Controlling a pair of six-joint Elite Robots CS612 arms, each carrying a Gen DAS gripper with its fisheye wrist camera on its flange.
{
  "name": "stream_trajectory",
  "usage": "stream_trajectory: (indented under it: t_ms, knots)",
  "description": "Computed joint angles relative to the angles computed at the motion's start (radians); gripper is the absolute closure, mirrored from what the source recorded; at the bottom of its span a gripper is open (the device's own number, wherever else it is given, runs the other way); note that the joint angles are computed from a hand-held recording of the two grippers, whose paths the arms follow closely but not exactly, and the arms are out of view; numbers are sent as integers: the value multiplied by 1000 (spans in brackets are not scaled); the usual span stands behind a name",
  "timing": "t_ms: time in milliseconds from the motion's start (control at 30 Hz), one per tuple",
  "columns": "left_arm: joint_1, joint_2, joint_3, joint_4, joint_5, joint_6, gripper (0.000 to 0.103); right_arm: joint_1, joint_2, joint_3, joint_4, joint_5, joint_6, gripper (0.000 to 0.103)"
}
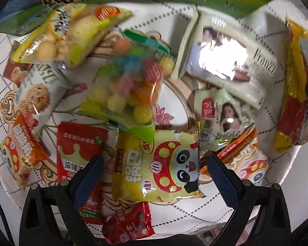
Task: Organize snacks
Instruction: 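Grasp the yellow panda snack bag with left tool while right tool grasps the Buldak noodle pack, then carry both packs into the cardboard box and open both tools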
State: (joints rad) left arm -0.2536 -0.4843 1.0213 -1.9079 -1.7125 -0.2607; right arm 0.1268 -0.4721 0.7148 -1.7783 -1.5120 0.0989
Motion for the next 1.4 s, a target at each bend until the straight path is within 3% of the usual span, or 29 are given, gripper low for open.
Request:
stream_trajectory:
  t_ms: [200, 367, 500, 567, 733, 900, 1100, 1200, 1400]
  knots:
    - [-11, 7, 48, -49, 5, -11, 0, 0, 18, -30, 41, 25, -14, 0]
    - [-22, -20, 120, -144, 47, -16, 31, 2, 31, -46, 81, 11, -10, 0]
    - [-34, -48, 159, -175, 60, -20, 42, 2, 6, 7, 25, 13, -1, 5]
    - [-38, -71, 190, -197, 69, -23, 45, 3, -16, 49, -20, 10, 11, 16]
    - [-55, -121, 239, -225, 82, -48, 48, -7, -73, 150, -89, 55, 51, 18]
    - [-74, -190, 341, -317, 111, -77, 48, -21, -129, 248, -138, 124, 83, 19]
    - [-85, -306, 467, -437, 141, -101, 48, -17, -184, 319, -182, 214, 94, 23]
    - [-73, -356, 495, -471, 137, -101, 48, -15, -211, 344, -197, 263, 90, 24]
    - [-37, -396, 436, -482, 130, -51, 48, -7, -237, 342, -245, 350, 119, 24]
